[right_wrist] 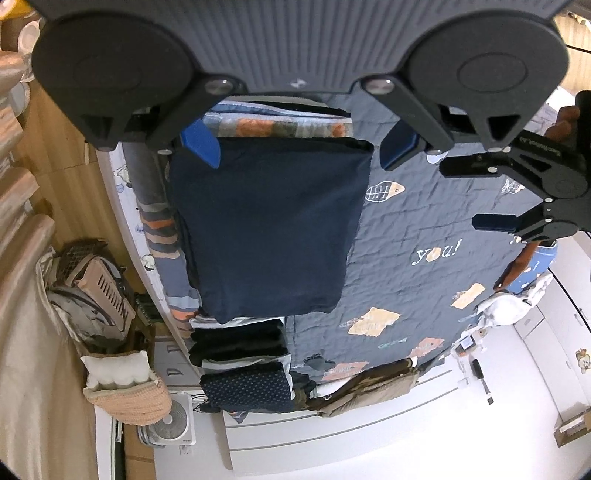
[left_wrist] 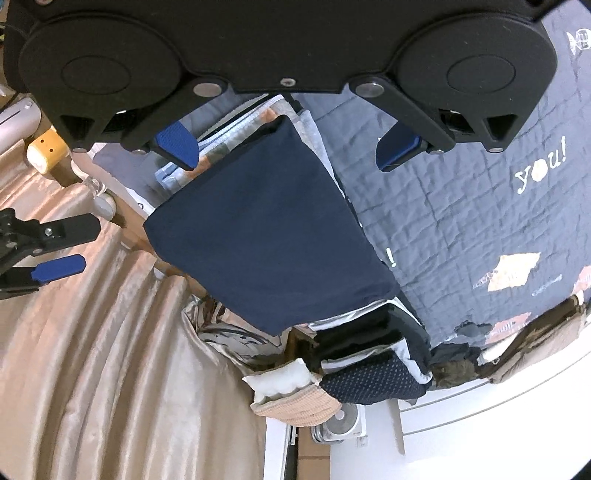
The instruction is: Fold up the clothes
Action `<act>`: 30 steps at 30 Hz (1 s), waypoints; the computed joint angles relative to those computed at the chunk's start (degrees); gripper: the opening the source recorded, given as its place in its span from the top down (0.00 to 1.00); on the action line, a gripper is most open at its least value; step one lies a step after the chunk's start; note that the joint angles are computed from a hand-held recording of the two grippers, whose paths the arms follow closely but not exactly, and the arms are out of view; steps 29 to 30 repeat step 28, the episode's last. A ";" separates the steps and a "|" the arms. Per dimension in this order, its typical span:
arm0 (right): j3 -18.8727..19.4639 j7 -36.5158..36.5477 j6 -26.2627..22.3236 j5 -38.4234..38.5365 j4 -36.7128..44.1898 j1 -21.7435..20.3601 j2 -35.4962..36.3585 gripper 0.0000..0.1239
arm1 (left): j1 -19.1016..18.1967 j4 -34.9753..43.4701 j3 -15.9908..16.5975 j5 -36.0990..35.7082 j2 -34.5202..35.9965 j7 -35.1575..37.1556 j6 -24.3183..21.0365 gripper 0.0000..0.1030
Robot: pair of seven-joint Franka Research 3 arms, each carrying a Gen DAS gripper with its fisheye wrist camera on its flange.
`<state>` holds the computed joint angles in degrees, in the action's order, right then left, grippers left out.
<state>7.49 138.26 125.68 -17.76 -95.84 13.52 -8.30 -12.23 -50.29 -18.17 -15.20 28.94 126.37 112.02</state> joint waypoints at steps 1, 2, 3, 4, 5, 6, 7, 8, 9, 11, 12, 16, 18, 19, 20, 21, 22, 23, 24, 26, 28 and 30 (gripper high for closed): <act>0.00 -0.19 -0.39 0.08 0.34 0.03 0.09 0.25 | 0.00 -0.10 -0.02 0.06 -0.17 0.24 0.11 0.00; -0.04 -0.33 -0.57 0.23 0.58 0.05 0.16 0.25 | -0.04 -0.12 0.00 0.16 -0.29 0.33 0.19 0.00; -0.11 -0.50 -0.71 0.39 0.84 0.05 0.24 0.25 | -0.13 -0.04 0.08 0.32 -0.33 0.16 0.25 0.00; -0.12 -0.74 -0.93 0.48 1.24 0.09 0.43 0.25 | -0.25 0.14 0.15 0.51 -0.30 -0.03 0.27 0.00; -0.14 -1.00 -1.12 0.55 1.60 0.14 0.61 0.25 | -0.36 0.62 0.20 0.67 -0.14 -0.25 0.05 0.00; -0.18 -1.27 -1.32 0.62 1.96 0.20 0.79 0.25 | -0.46 1.41 0.22 0.80 0.21 -0.51 -0.40 0.00; -0.21 -1.54 -1.51 0.69 2.32 0.27 0.97 0.25 | -0.59 2.07 0.26 0.97 0.53 -0.70 -0.67 0.00; -0.26 -1.80 -1.71 0.76 2.69 0.35 1.15 0.25 | -0.74 2.86 0.29 1.18 0.92 -0.80 -0.99 0.00; -0.30 -2.06 -1.91 0.83 3.06 0.42 1.33 0.25 | -0.90 3.63 0.31 1.37 1.30 -0.90 -1.31 0.00; -0.43 -2.66 -2.28 1.14 3.59 0.59 1.63 0.25 | -1.15 4.54 0.41 1.77 1.76 -1.08 -1.60 0.00; -0.50 -2.97 -2.66 1.36 3.91 0.68 1.82 0.25 | -1.27 5.02 0.45 1.95 2.04 -1.18 -1.81 0.00; -0.64 -3.41 -3.88 1.56 5.00 1.01 2.37 0.25 | -1.67 6.19 0.50 2.50 2.72 -1.26 -2.21 0.00; -0.71 -3.50 -4.27 1.51 5.38 1.13 2.54 0.25 | -1.71 6.16 0.48 2.60 2.71 -1.10 -2.15 0.00; -0.77 -3.57 -4.39 1.49 5.48 1.17 2.58 0.25 | -1.70 6.15 0.45 2.60 2.69 -1.00 -2.15 0.00; -0.83 -3.63 -4.44 1.54 5.54 1.21 2.61 0.25 | -1.69 6.09 0.44 2.60 2.66 -0.90 -2.10 0.00; -0.87 -3.62 -4.46 1.57 5.58 1.24 2.62 0.25 | -1.63 5.76 0.41 2.55 2.47 -0.72 -1.89 0.00; -0.88 -3.60 -4.54 1.54 5.65 1.27 2.65 0.25 | -1.53 5.36 0.35 2.44 2.24 -0.46 -1.64 0.00; -0.87 -3.61 -4.65 1.45 5.72 1.30 2.68 0.25 | -1.40 4.73 0.28 2.28 1.90 -0.19 -1.25 0.00; -0.92 -3.66 -4.64 1.47 5.73 1.31 2.68 0.25 | -1.23 3.87 0.22 2.06 1.44 0.08 -0.67 0.00; -1.01 -3.69 -4.53 1.72 5.58 1.31 2.60 0.25 | -1.01 2.97 0.09 1.71 0.97 0.54 -0.20 0.00; -1.03 -3.85 -4.66 1.70 5.54 1.29 2.58 0.25 | -0.84 2.41 -0.03 1.39 0.70 0.98 -0.03 0.00; -1.03 -3.85 -4.66 1.70 5.54 1.29 2.58 0.25 | -0.84 2.41 -0.03 1.39 0.70 0.98 -0.03 0.00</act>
